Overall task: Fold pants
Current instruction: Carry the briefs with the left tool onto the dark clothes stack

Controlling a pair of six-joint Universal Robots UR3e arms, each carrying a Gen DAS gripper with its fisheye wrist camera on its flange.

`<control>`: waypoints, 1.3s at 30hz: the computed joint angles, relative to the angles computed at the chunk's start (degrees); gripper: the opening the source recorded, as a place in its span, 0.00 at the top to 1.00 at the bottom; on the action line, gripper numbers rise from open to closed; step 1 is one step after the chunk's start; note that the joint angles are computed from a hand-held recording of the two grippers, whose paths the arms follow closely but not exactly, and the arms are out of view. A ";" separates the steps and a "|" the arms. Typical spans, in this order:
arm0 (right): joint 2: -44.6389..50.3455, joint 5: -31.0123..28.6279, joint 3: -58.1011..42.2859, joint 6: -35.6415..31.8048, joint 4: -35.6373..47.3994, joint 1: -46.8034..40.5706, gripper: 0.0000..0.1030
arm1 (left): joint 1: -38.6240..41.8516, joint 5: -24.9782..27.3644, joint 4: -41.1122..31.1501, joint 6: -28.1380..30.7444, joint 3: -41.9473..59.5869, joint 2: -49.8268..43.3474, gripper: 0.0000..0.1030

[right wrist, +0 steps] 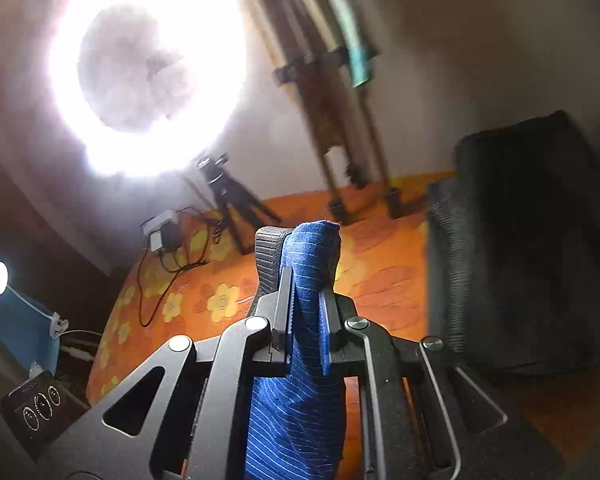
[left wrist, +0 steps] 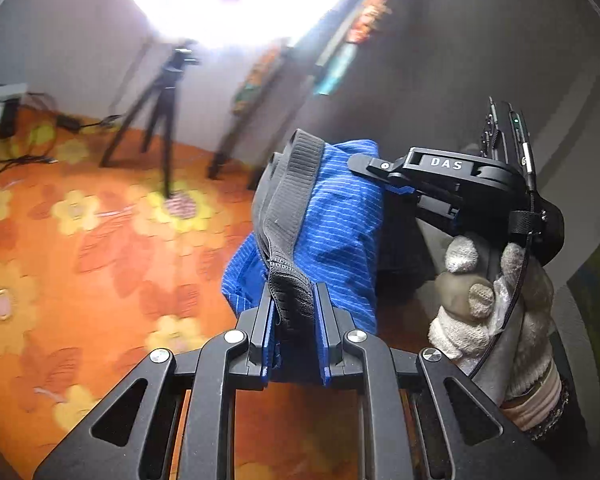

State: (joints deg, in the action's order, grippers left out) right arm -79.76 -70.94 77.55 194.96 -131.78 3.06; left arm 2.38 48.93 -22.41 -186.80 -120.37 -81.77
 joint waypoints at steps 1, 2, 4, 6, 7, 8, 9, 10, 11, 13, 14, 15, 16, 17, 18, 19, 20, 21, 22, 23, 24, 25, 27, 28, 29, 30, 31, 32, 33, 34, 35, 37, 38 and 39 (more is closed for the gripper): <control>-0.97 0.31 0.24 -0.84 0.89 -1.25 0.90 | -2.05 0.75 1.27 -1.43 1.90 -1.84 0.85; -2.24 0.82 0.54 -1.98 2.06 -3.05 0.90 | -3.75 1.37 2.47 -2.64 3.46 -3.39 0.85; -3.78 1.73 0.10 -4.05 4.43 -5.96 0.90 | -7.22 2.47 4.74 -5.17 7.15 -6.95 0.85; -4.65 2.03 -0.69 -5.79 6.18 -7.97 0.90 | -10.44 3.75 6.22 -7.17 11.24 -10.56 0.85; -5.23 2.16 -1.64 -7.34 7.64 -9.51 0.90 | -11.69 4.08 6.72 -7.89 13.29 -12.39 0.85; -5.51 2.07 -2.48 -8.36 8.67 -10.41 0.90 | -13.19 4.66 7.45 -8.88 15.70 -14.73 0.85; -5.77 2.02 -3.55 -9.78 9.87 -11.73 0.90 | -14.50 5.00 8.03 -10.01 18.21 -17.08 0.85; -5.94 1.98 -4.21 -10.72 10.64 -12.70 0.90 | -15.92 5.15 8.64 -11.55 21.42 -20.10 0.85; -5.86 1.99 -5.35 -12.11 11.71 -14.14 0.90 | -16.79 5.36 8.90 -12.39 23.13 -21.61 0.85; -5.21 1.74 -7.49 -13.99 13.17 -16.38 0.90 | -19.21 6.14 9.25 -14.28 28.78 -26.52 0.85; -4.46 1.96 -8.93 -14.99 14.03 -17.82 0.90 | -20.27 6.78 9.20 -14.76 31.43 -28.71 0.85; -3.77 2.22 -10.09 -15.76 14.69 -18.85 0.90 | -21.46 7.65 8.96 -15.04 34.44 -31.06 0.85; -2.43 2.38 -11.98 -16.86 15.47 -20.05 0.90 | -22.29 8.29 8.93 -15.29 37.11 -33.35 0.85; -1.42 2.38 -13.19 -17.61 15.75 -20.68 0.90 | -23.13 8.94 8.56 -15.60 39.82 -35.35 0.85; -0.14 2.62 -14.61 -18.55 16.08 -21.35 0.90 | -23.95 9.85 7.96 -15.83 42.48 -37.06 0.85; 1.27 2.73 -16.07 -19.30 16.18 -21.87 0.90 | -24.69 10.68 7.26 -16.11 45.62 -39.29 0.85; 3.28 3.22 -18.00 -20.30 16.32 -22.47 0.90 | -25.15 11.20 6.92 -16.13 47.25 -40.55 0.85; 4.73 3.44 -19.07 -20.91 16.03 -22.71 0.90 | -25.64 12.06 6.55 -16.11 49.31 -42.14 0.85; 6.16 3.59 -20.17 -21.48 15.91 -22.85 0.90 | -26.14 12.89 6.01 -16.11 51.16 -43.50 0.85; 8.24 3.50 -21.98 -22.27 16.06 -22.89 0.90 | -26.36 13.31 5.53 -16.41 53.05 -45.08 0.85; 9.91 3.21 -23.31 -22.77 16.07 -22.76 0.90 | -26.55 13.55 4.48 -16.99 55.75 -47.22 0.85; 11.53 3.08 -24.57 -23.54 16.22 -22.81 0.90 | -26.88 14.05 3.94 -17.26 57.41 -48.57 0.85; 14.35 2.58 -26.45 -24.77 16.08 -22.49 0.90 | -27.98 15.39 2.37 -17.93 61.43 -51.53 0.85; 15.42 2.31 -27.07 -25.26 15.82 -22.47 0.90 | -28.19 15.61 1.93 -18.00 62.16 -52.23 0.85; 16.38 2.15 -27.53 -25.74 15.65 -22.60 0.90 | -28.66 16.14 1.92 -18.02 62.50 -52.79 0.85; 17.24 1.67 -28.01 -25.86 15.41 -22.57 0.90 | -28.95 16.59 2.00 -17.80 62.65 -53.28 0.85; 18.20 1.21 -28.74 -25.92 15.28 -22.50 0.90 | -29.38 17.13 1.87 -17.78 62.25 -52.79 0.85; 19.20 0.54 -29.23 -26.08 14.79 -22.56 0.90 | -29.56 17.45 1.55 -17.69 62.86 -53.23 0.85; 19.77 0.15 -29.61 -26.14 14.53 -22.43 0.90 | -29.71 17.77 1.19 -17.74 63.49 -53.68 0.85; 20.59 -0.96 -30.00 -26.45 14.03 -22.30 0.89 | -29.90 18.06 0.94 -17.83 63.35 -53.38 0.85; 21.83 -2.32 -31.40 -26.35 14.42 -21.91 0.89 | -29.97 18.21 0.61 -17.73 63.36 -53.29 0.85; 23.64 -5.20 -33.70 -25.59 15.50 -21.58 0.87 | -30.30 18.59 -1.31 -17.44 64.87 -53.57 0.83; 24.20 -6.65 -34.22 -24.75 15.49 -21.47 0.86 | -30.44 18.97 -1.84 -17.29 64.96 -53.39 0.82; 23.93 -7.13 -33.64 -24.34 15.10 -21.65 0.83 | -30.49 19.03 -2.64 -17.19 65.79 -53.69 0.82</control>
